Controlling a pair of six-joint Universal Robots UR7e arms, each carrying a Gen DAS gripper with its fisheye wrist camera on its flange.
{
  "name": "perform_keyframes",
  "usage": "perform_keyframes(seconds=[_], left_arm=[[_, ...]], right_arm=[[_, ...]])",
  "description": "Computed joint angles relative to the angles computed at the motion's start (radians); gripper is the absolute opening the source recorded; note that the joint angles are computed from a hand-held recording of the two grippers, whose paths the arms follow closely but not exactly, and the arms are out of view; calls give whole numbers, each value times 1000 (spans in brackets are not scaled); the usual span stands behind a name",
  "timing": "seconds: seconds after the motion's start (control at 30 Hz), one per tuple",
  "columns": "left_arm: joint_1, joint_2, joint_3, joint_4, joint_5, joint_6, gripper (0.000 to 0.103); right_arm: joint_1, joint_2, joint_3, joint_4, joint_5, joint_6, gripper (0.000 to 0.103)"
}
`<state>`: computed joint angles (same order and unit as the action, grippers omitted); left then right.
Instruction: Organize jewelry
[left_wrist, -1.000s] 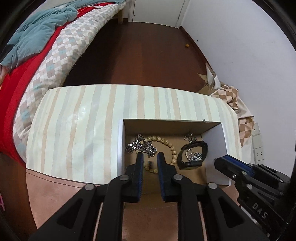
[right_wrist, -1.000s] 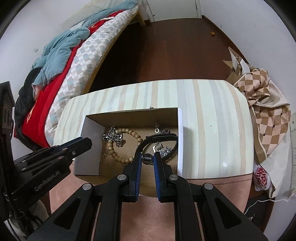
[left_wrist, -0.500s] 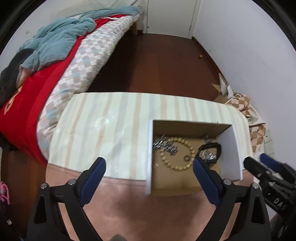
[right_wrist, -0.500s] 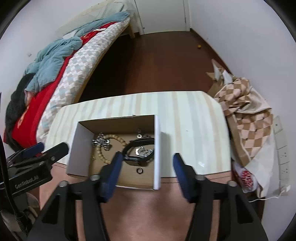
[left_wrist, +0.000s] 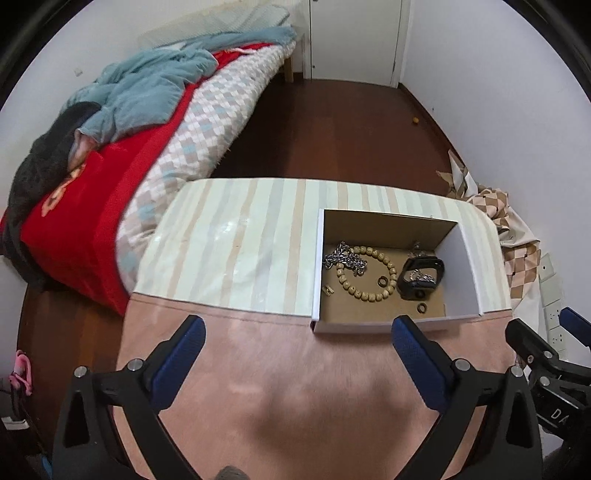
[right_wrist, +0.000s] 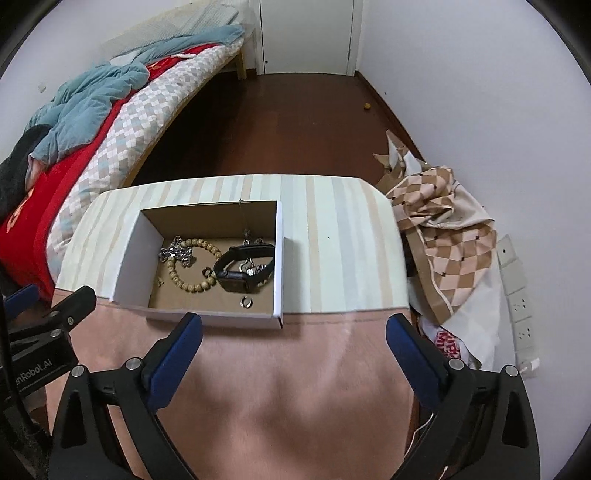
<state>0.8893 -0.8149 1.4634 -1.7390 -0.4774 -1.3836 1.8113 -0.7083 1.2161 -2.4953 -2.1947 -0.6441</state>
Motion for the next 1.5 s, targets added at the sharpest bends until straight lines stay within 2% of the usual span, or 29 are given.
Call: perform_keyframes(seconds=[0.37,0.5,0.77,1.1,1.27,1.5], left_arm=[[-196,-59,12,407,52,-392,103],[-263,-61,-12,529,64,-487,103],[-357,-61,-50,658,65,-587,103],[-394,-57,-76,712,50,-637,103],[-376,-47,-97,719,52,-639,103],[-328,-39,-127,683,67,-571,103]], right_arm=[[47,-275,250,-101,66,1,101],[72,-360,309,-124,86,-8,101],[116,-493,379,-154,109,-21,103],[137,-563,390,-101,126,-5,103],[134,-531,352,-65,119,8,103],[131,-433,263,-39,97,16,103]])
